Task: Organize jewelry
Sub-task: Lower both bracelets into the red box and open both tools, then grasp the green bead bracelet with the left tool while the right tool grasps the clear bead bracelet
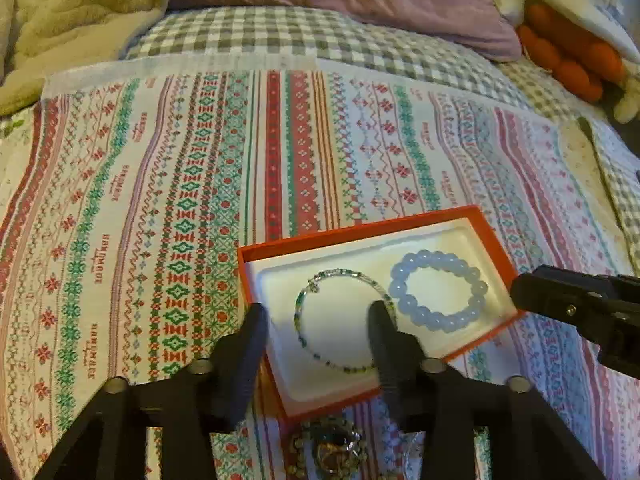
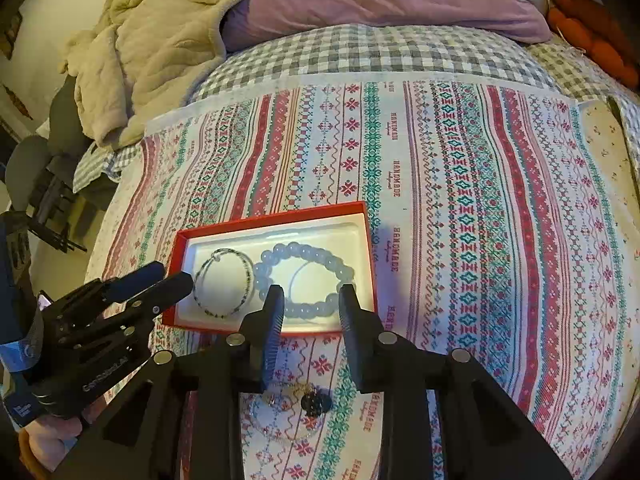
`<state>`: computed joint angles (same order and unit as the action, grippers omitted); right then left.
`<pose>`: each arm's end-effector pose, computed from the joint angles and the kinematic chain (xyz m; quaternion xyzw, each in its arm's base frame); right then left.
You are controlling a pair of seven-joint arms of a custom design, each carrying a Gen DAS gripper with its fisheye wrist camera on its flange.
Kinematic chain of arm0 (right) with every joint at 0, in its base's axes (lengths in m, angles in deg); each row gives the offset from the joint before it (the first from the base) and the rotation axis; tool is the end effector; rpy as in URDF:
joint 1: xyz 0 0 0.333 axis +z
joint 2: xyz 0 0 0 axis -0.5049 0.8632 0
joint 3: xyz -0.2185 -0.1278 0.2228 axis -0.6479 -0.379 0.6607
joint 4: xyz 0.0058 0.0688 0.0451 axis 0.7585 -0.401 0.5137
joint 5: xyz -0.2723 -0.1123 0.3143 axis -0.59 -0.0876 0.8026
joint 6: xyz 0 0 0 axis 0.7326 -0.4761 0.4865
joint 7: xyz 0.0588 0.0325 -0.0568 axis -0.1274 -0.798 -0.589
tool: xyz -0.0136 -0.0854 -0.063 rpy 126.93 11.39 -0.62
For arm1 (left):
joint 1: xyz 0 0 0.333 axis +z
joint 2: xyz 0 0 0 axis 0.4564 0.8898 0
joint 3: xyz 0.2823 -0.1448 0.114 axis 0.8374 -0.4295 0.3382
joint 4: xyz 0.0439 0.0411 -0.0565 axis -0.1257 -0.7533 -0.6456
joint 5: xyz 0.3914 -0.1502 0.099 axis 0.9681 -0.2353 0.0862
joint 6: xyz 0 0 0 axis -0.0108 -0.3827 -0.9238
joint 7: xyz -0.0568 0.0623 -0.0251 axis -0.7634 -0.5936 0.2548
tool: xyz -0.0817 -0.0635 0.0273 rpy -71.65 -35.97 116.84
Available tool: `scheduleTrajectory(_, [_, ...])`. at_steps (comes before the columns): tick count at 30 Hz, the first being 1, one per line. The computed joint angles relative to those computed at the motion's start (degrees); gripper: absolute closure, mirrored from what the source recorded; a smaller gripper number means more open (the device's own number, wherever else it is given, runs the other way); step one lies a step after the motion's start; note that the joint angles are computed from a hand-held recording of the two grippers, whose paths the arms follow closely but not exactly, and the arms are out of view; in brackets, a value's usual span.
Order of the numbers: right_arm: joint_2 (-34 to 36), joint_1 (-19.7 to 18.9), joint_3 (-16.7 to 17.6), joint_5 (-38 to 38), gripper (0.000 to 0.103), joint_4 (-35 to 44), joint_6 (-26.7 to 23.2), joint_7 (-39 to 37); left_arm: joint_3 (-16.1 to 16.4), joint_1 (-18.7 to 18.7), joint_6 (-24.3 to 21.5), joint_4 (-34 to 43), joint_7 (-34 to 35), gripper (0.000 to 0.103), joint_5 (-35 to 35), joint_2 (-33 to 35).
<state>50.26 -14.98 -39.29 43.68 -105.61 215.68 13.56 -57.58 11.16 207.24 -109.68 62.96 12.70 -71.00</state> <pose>0.5668 0.1910 0.4097 -0.8240 0.4930 0.0134 0.2790 0.4906 -0.3080 0.4031 -0.7783 0.5554 -0.2311 0.1795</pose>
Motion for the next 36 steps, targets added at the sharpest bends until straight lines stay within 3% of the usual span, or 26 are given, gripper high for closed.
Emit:
scheduleTrajectory(1, [-0.4, 0.0, 0.0, 0.1, 0.069, -0.4, 0.1, -0.1, -0.2, -0.2, -0.8, -0.1, -0.1, 0.041, 0.1, -0.4])
scheduleTrajectory(6, [-3.0, -0.2, -0.3, 0.1, 0.05, -2.8, 0.5, -1.2, -0.8, -0.7, -3.6, -0.8, 0.4, 0.02, -0.3, -2.1])
scheduleTrajectory(13, [-5.9, -0.2, -0.6, -0.3, 0.039, -6.1, 0.9, -2.8, -1.4, -1.5, -6.6, -2.7, 1.3, 0.008, -2.0, -4.0])
scheduleTrajectory(19, [-7.7, -0.1, -0.6, -1.0, 0.031, -8.5, 0.4, -3.7, -1.3, -2.0, -6.8, -5.0, 2.7, 0.005, -6.5, -5.3])
scheduleTrajectory(36, [-7.9, -0.5, -0.2, -7.8, 0.031, -12.5, -0.4, 1.1, -1.6, -3.1, -6.0, -9.2, 6.1, 0.005, -11.4, -6.4])
